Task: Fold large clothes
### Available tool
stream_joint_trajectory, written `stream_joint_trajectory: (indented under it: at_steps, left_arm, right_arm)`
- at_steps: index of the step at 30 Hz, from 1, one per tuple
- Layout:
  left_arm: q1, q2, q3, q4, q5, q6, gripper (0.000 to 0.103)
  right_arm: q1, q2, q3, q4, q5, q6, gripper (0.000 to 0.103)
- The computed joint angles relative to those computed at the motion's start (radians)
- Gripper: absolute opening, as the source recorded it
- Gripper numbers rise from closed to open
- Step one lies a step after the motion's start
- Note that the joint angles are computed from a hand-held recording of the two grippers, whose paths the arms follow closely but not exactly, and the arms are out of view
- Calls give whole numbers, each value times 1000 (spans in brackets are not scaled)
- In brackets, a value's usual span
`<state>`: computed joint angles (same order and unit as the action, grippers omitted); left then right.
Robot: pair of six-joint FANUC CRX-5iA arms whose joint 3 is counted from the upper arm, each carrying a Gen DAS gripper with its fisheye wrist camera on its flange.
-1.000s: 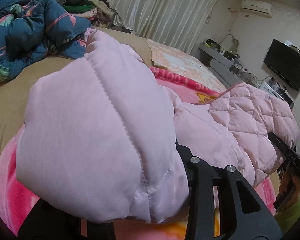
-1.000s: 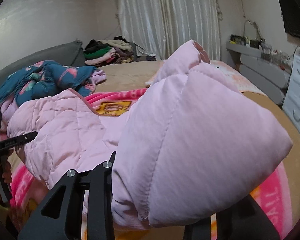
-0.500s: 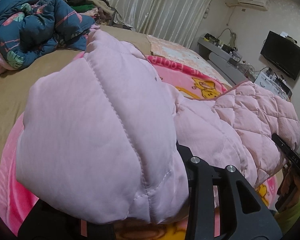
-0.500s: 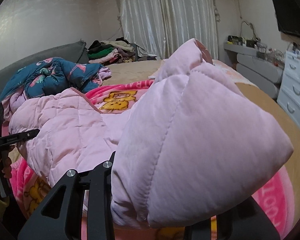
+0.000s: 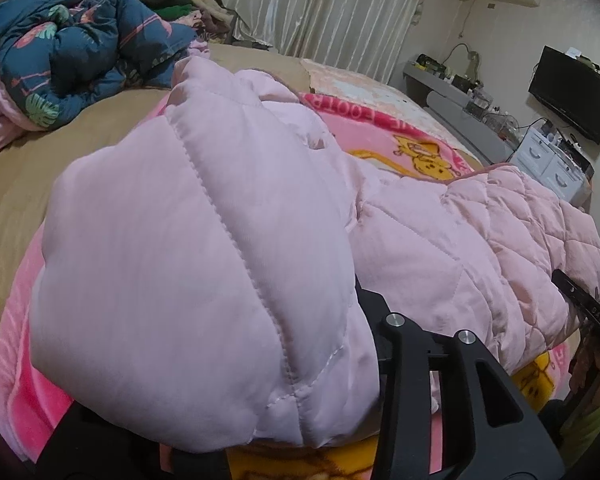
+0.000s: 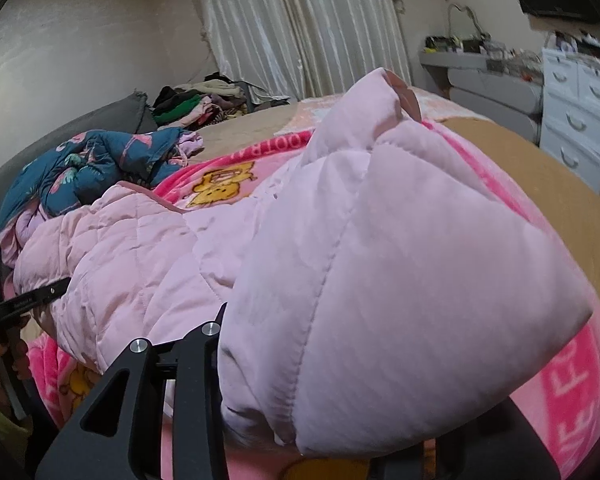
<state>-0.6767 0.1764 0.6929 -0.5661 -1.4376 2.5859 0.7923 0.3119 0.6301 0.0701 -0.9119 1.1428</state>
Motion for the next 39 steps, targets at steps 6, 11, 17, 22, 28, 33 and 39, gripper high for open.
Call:
stream_joint_trajectory:
  at_steps: [6,11,17,22,28,33,39]
  left_arm:
    - [12,-10,-27,14,2,-2,34]
    - [12,-15,-46,19,3,11,37]
    - [22,-40,-97,40,17,55,54]
    - [24,-73,-143,58,23,90,73]
    - [-14,-113,-175,28,-4,142,90]
    - [-75,-125,-158,-33,-57,181,92]
    - [-196,-89,-50,-179,-169,176,94]
  right_arm:
    - [-25,-13,-26,-59,-17,-76,39]
    - [-54,19,23,-121,-99,-152,53]
    - [-83,22,41,-176,-165,-223,87]
    - [-54,-37,-44,-69,-149,-291,97]
    - [-11,-142,-200,95,-84,-340,99]
    - [51,-234,-332,269,-30,-368,99]
    - [128,-328,-457,407,30,-395,99]
